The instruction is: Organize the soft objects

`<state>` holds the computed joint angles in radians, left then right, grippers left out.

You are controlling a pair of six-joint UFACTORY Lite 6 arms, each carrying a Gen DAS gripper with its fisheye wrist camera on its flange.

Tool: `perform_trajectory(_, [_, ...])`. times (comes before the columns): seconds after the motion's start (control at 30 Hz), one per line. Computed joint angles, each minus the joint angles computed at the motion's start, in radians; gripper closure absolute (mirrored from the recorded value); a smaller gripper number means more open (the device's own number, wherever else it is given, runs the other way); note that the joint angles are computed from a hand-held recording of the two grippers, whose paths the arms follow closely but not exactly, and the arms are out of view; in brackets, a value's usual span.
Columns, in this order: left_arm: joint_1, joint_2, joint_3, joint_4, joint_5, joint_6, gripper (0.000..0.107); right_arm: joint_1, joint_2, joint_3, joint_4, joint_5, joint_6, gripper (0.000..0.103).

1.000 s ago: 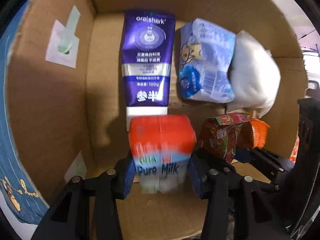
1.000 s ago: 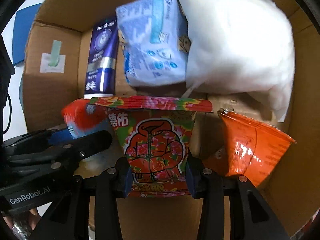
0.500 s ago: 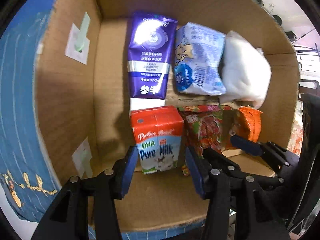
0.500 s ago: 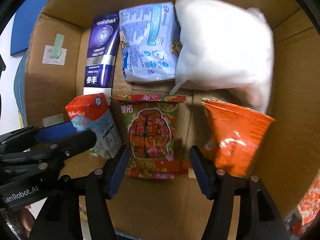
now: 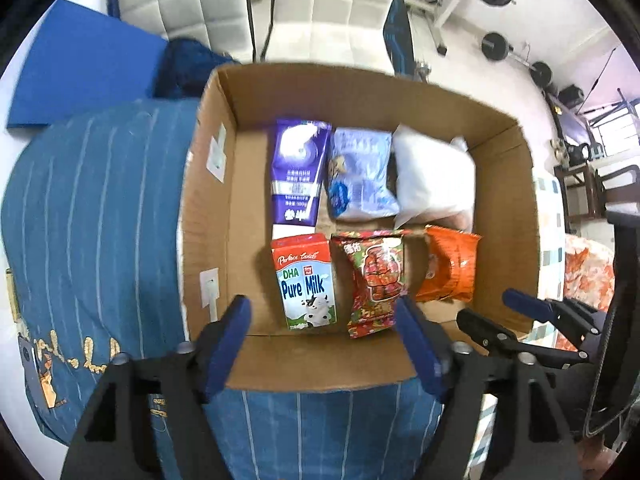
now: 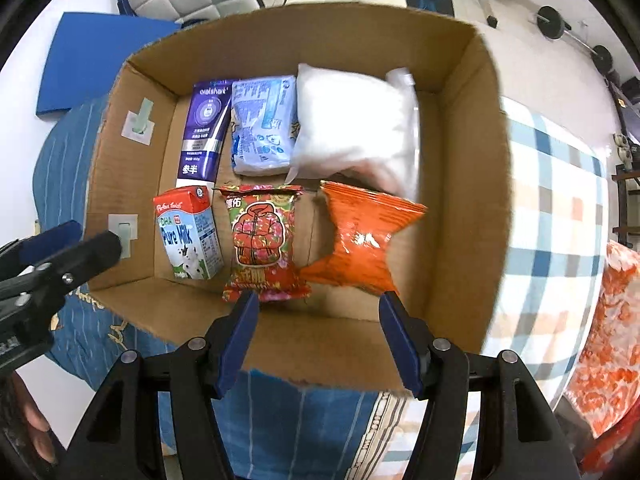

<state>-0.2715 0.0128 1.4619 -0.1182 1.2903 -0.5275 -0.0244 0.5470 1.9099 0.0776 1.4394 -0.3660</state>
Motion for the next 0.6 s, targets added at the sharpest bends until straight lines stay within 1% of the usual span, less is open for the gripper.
perform_trajectory(0.07, [-0.007,-0.005,0.008,0.026,-0.008,-0.018,0.015,-0.006,-0.019,0.043,0.001,0.044,0.008,0.037])
perform_trajectory(0.1, [-0.026,-0.014,0.017,0.049,-0.004,-0.041,0.014,-0.016,-0.034,0.038,0.003,0.045,0.005,0.035])
perform_trajectory(0.17, [-0.044,-0.022,0.028,0.085,-0.001,-0.069,0.011,-0.045,-0.04,0.08,0.002,0.074,-0.008,0.021])
perform_trajectory(0.2, [-0.052,-0.025,0.041,0.101,0.009,-0.08,0.009,-0.049,-0.056,0.067,-0.002,0.063,-0.007,0.018])
perform_trajectory(0.27, [-0.08,-0.016,0.051,0.134,0.016,-0.113,0.004,-0.058,-0.091,0.028,-0.004,0.039,-0.012,0.007])
perform_trajectory(0.33, [-0.1,-0.024,0.051,0.163,0.021,-0.138,0.004,-0.069,-0.109,0.014,0.0,0.026,-0.012,0.004])
perform_trajectory(0.4, [-0.117,-0.046,0.039,0.183,0.029,-0.162,0.004,-0.083,-0.12,0.01,-0.003,0.019,-0.012,0.004])
perform_trajectory(0.43, [-0.122,-0.051,0.033,0.186,0.026,-0.169,0.004,-0.089,-0.124,0.008,-0.003,0.013,-0.01,0.0])
perform_trajectory(0.6, [-0.167,-0.066,0.007,0.219,0.024,-0.22,0.004,-0.122,-0.135,-0.003,-0.002,-0.007,-0.003,0.0])
